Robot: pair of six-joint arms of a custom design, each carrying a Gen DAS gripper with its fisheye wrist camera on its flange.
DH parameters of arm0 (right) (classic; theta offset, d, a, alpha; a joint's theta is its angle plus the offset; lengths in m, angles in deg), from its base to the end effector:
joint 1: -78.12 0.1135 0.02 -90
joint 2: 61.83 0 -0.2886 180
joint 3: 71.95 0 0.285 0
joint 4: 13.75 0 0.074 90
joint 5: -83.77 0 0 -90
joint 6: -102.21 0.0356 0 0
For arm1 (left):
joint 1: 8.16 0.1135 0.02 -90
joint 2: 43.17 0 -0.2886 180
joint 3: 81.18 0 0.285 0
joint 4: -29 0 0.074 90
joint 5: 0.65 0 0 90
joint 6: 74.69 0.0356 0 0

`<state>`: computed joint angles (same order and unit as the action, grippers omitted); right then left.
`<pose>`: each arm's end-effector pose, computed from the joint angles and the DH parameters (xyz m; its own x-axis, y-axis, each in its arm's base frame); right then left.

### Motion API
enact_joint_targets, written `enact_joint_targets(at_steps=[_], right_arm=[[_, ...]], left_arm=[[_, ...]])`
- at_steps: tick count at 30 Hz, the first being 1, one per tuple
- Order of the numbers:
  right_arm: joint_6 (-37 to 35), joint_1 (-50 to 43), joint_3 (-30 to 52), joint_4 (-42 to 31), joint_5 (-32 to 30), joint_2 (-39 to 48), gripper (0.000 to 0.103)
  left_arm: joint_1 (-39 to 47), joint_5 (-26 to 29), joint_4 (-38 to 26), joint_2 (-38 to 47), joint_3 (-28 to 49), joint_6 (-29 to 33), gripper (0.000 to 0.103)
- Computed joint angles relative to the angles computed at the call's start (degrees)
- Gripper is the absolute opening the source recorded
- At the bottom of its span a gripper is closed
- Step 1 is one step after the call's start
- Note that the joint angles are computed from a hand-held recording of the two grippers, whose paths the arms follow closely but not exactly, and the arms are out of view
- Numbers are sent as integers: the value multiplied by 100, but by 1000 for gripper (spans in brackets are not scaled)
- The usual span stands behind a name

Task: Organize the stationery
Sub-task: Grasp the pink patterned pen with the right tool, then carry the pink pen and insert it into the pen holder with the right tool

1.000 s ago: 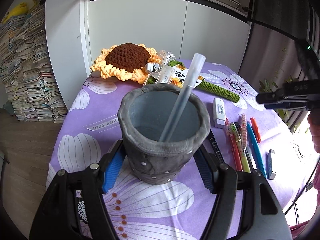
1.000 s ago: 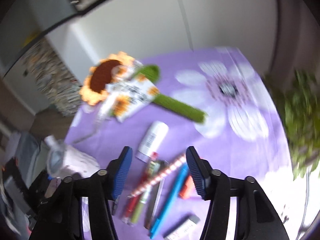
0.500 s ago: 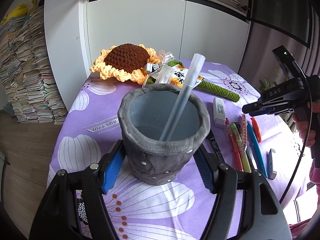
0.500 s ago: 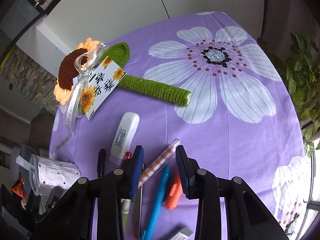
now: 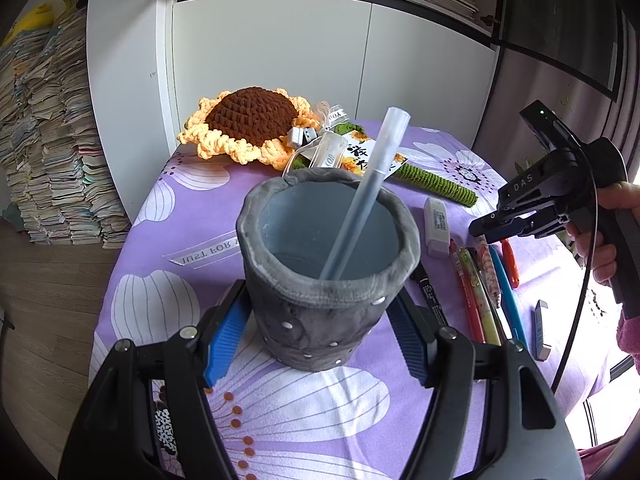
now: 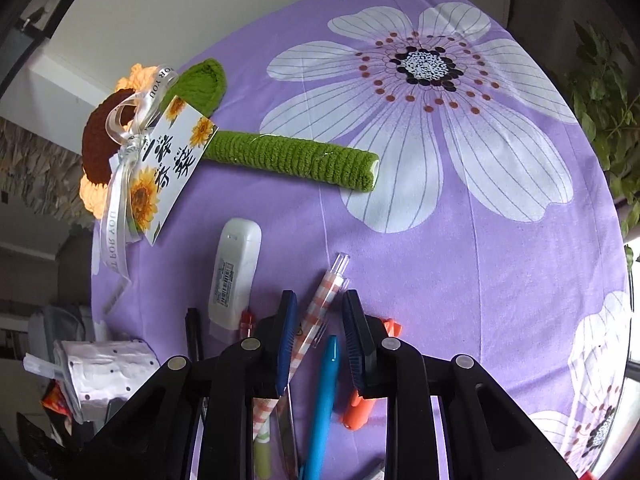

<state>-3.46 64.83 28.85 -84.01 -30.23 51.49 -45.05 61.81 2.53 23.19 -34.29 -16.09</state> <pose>0.4178 -0.0838 0.2111 -0.9729 -0.0237 -0.2300 -0.1065 0.9289 0.3546 0.2069 -0.1347 0.2070 -0.6339 -0.1018 -0.7667 -0.0646 0.9948 -0.0787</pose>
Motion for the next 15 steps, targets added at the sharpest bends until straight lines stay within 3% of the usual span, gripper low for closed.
enact_joint_targets(at_steps=[9, 11, 15], right_arm=[[97, 253, 303, -200, 379, 148, 26], [5, 360, 244, -117, 475, 105, 15], [-265, 449, 36, 53, 436, -68, 14]], left_arm=[[-21, -13, 80, -11, -43, -55, 68], [-2, 11, 100, -16, -52, -48, 68], [11, 38, 60, -40, -44, -48, 68]])
